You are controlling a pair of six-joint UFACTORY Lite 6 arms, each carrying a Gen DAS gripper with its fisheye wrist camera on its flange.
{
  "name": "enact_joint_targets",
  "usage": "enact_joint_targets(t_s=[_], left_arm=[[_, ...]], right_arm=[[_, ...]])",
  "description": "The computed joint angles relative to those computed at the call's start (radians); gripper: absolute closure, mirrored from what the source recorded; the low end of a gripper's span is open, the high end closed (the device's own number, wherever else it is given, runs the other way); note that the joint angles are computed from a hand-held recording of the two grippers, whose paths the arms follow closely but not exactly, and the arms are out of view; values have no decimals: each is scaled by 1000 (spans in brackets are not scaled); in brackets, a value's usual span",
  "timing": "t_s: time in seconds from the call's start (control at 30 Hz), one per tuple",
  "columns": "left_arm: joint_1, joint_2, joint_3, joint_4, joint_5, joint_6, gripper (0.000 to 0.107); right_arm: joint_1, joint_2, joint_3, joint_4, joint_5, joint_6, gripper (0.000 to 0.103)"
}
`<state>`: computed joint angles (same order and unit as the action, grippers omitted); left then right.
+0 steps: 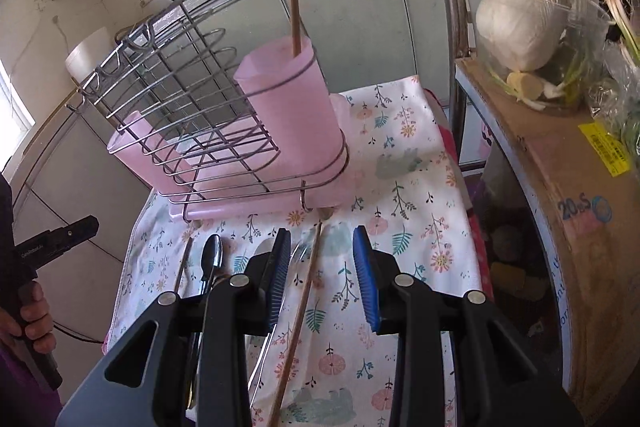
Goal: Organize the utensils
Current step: 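Open both tools to release the chopsticks and move back toward the utensils, then close the left tool on another wooden chopstick while the right tool grasps one too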
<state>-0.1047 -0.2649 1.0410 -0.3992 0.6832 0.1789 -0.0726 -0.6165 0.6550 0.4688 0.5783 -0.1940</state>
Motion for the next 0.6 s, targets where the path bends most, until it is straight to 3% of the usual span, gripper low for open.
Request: enact_joint_targets(t_s=[0.23,0.6], left_arm=[[-33,128,-35,-31,-35,1,82],[-81,403,119,17,-11,-79,86]], right_arm=[[44,68,-8,-16,5,50,70],[28,134,6,60,34,-1,70]])
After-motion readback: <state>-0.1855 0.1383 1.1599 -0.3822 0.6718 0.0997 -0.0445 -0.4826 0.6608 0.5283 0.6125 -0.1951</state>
